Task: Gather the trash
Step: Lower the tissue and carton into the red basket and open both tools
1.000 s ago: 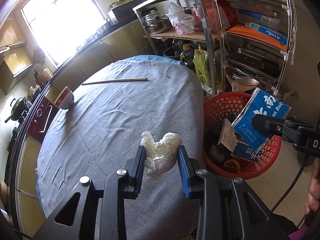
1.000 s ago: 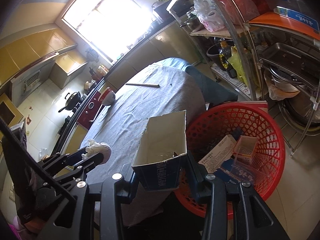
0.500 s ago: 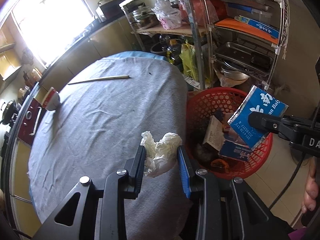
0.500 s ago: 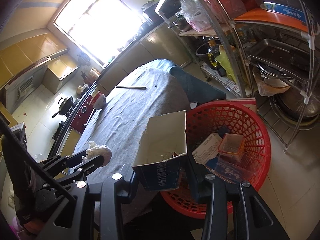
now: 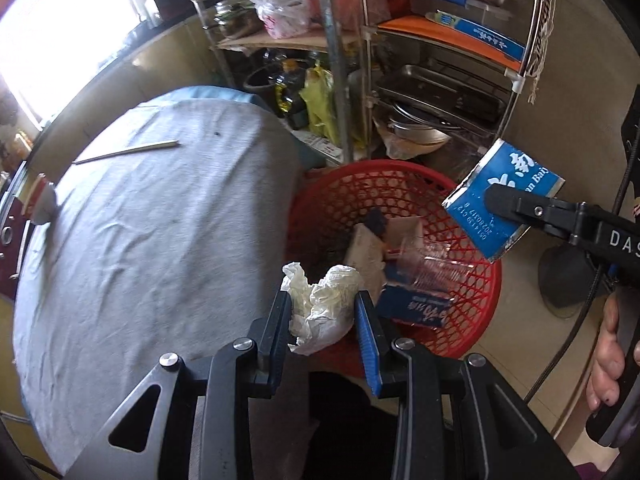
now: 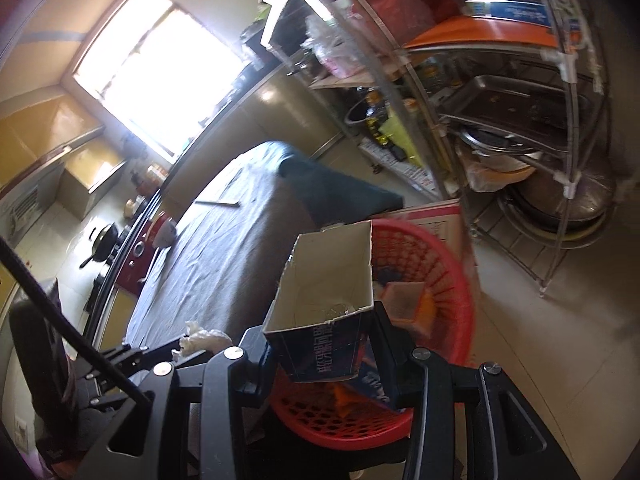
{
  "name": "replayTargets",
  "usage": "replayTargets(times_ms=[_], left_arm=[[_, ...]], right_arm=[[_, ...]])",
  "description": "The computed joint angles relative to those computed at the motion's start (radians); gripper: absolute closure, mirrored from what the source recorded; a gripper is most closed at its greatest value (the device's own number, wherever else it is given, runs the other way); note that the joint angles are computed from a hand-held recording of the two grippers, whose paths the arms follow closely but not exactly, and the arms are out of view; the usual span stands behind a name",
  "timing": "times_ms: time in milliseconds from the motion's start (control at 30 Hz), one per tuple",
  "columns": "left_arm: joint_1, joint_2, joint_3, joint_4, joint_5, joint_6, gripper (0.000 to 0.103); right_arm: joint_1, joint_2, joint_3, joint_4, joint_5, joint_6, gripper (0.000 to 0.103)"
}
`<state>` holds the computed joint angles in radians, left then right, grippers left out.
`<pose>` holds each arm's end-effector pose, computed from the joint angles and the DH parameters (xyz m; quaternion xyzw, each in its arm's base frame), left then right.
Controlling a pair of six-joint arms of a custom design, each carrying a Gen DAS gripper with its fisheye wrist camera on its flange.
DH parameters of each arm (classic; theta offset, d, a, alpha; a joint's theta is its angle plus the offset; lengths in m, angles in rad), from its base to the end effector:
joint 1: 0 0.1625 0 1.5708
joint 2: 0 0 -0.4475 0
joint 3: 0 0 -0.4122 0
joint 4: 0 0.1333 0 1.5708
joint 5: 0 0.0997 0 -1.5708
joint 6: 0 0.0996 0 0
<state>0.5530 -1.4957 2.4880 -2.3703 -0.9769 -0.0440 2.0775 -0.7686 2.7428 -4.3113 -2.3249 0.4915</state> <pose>-0.1909 -0.3400 0.1635 0.4702 0.8280 -0.0681 0.2978 0.1938 -0.2150 0.1113 -0.1311 -0.8634 0.4686 0.1335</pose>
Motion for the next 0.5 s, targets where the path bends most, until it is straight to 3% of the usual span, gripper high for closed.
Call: replayTargets(times_ms=[100,300,367,400,500], left_arm=[[0.02,0.048,-0.01,-0.039,-0.037,0.022,0.069],[0.038,0.119,-0.013,-0.117,-0.083,0.069,0.064],[0.039,0.123,-0.011,-0.125,-0.091,0.075,0.051],[0.039,0.118,-0.01,-0.124,-0.093,0.076,0.048],[0.034,0.092,-0.001,-0.13,-0.087,0.078,0.041]], right_arm=[[-0.019,0.003,0.021,-0.024,-0.006,0.02,0.059],[-0.081,0.031,0.044,-0.076,0.056,0.039,0.058],[-0.098,0.043,0.044,-0.092,0.082,0.049,0.053],[-0.11,0.048,0.045,-0.107,0.103,0.057,0.047],[-0.136,0.06,0.041,-0.148,0.146,0.055,0.043]])
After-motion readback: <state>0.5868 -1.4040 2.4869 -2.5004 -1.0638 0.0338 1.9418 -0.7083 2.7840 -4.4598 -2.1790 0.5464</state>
